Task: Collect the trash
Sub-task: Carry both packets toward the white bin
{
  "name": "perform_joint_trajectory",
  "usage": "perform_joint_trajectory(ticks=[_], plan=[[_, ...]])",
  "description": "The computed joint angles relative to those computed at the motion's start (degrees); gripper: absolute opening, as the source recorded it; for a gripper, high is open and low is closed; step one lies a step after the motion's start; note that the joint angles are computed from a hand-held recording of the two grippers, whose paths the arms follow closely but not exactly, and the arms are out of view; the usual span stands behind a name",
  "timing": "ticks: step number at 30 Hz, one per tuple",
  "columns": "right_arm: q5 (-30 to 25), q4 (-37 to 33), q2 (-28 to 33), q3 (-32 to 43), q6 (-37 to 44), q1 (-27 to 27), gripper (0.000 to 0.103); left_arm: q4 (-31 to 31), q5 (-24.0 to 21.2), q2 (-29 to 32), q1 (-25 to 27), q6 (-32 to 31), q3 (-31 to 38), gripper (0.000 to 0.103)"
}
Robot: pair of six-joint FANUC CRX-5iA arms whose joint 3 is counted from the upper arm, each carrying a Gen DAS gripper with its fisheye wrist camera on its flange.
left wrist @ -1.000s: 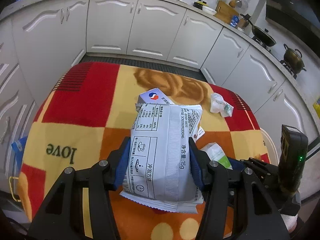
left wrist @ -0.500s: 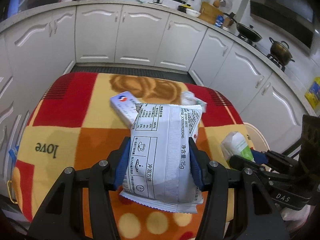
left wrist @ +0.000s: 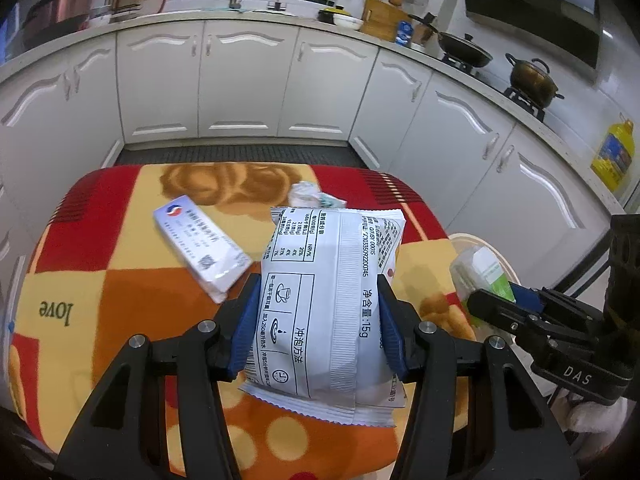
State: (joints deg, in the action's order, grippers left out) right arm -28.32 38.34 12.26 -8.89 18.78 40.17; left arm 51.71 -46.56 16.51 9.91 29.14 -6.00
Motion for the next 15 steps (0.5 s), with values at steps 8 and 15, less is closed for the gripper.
perform_joint_trajectory(ticks=[8,15], plan=[[1.3,4.9,-4.1,-5.6,-6.6,-1.7,0.039,0.3,0.8,-1.0,-2.9,-0.9,-0.7,0.052],[1.7,9.1,-7.7,-10.2,-12.3,-3.3,0.039,0.2,1.2,-1.0,-5.9,-1.3,-0.4,0.052]])
